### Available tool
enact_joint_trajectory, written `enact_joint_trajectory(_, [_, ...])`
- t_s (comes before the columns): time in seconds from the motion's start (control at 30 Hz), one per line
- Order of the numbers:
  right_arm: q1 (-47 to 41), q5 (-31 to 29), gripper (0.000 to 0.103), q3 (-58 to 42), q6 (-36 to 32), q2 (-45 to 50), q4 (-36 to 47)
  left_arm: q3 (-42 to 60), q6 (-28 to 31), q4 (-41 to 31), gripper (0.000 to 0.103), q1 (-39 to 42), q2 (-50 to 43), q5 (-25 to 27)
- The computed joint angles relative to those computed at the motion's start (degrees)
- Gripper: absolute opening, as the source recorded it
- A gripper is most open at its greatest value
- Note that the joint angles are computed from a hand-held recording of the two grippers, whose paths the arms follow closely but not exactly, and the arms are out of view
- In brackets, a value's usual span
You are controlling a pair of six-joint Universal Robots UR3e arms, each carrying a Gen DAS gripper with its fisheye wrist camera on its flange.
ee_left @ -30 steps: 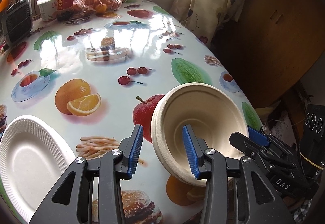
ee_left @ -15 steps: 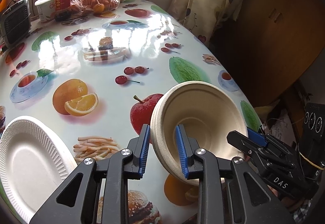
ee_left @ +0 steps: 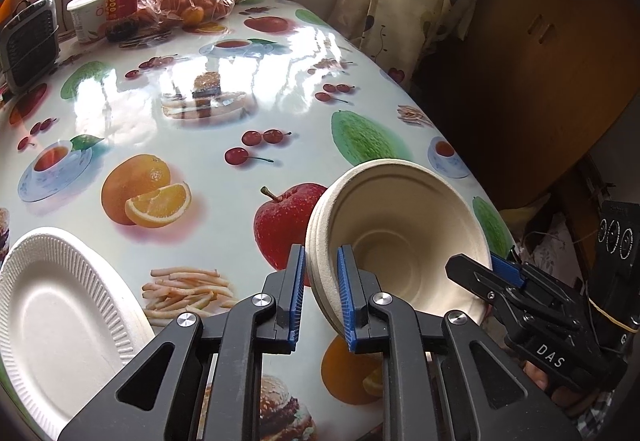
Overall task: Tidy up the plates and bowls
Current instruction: 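Lift the bowl stacks and carry them toward the white plate stack with both tools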
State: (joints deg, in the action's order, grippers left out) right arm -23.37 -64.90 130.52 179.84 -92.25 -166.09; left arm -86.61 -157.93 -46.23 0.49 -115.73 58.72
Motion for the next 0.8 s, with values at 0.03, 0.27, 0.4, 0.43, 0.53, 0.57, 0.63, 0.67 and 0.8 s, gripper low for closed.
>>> enact_joint_trajectory(0.03, [0.0,0.0,0.033,-0.1,0.0,0.0,0.1,0.1,0.0,-0.1,0.017,0.0,0.0,0.0])
enact_joint_trajectory(0.27, [0.1,-0.1,0.032,-0.1,0.1,0.0,0.1,1.3,-0.3,-2.0,0.017,0.7,-1.1,-1.5])
enact_joint_trajectory(0.4, [0.1,-0.1,0.032,-0.3,0.2,0.1,0.1,1.6,-0.3,-2.6,0.017,0.8,-1.3,-1.9])
enact_joint_trajectory(0.43, [0.1,-0.1,0.032,-0.1,0.2,0.1,0.0,1.5,-0.3,-2.6,0.017,0.9,-1.3,-2.0])
enact_joint_trajectory(0.53, [0.1,0.0,0.032,-0.3,0.1,0.2,0.2,2.0,-0.3,-3.2,0.017,1.1,-1.6,-2.5])
enact_joint_trajectory(0.57, [0.1,0.0,0.032,-0.3,0.2,0.2,0.1,2.0,-0.3,-3.3,0.017,1.1,-1.7,-2.6])
enact_joint_trajectory(0.63, [0.2,-0.2,0.032,-0.3,0.1,0.2,0.0,2.0,-0.4,-3.4,0.017,1.1,-1.7,-2.5])
enact_joint_trajectory(0.67, [0.1,-0.2,0.032,-0.3,0.1,0.2,0.1,1.9,-0.4,-3.3,0.017,1.1,-1.6,-2.5])
enact_joint_trajectory(0.8, [0.1,-0.2,0.032,-0.1,0.1,0.3,-0.1,1.4,-0.4,-2.7,0.017,1.0,-1.2,-2.4])
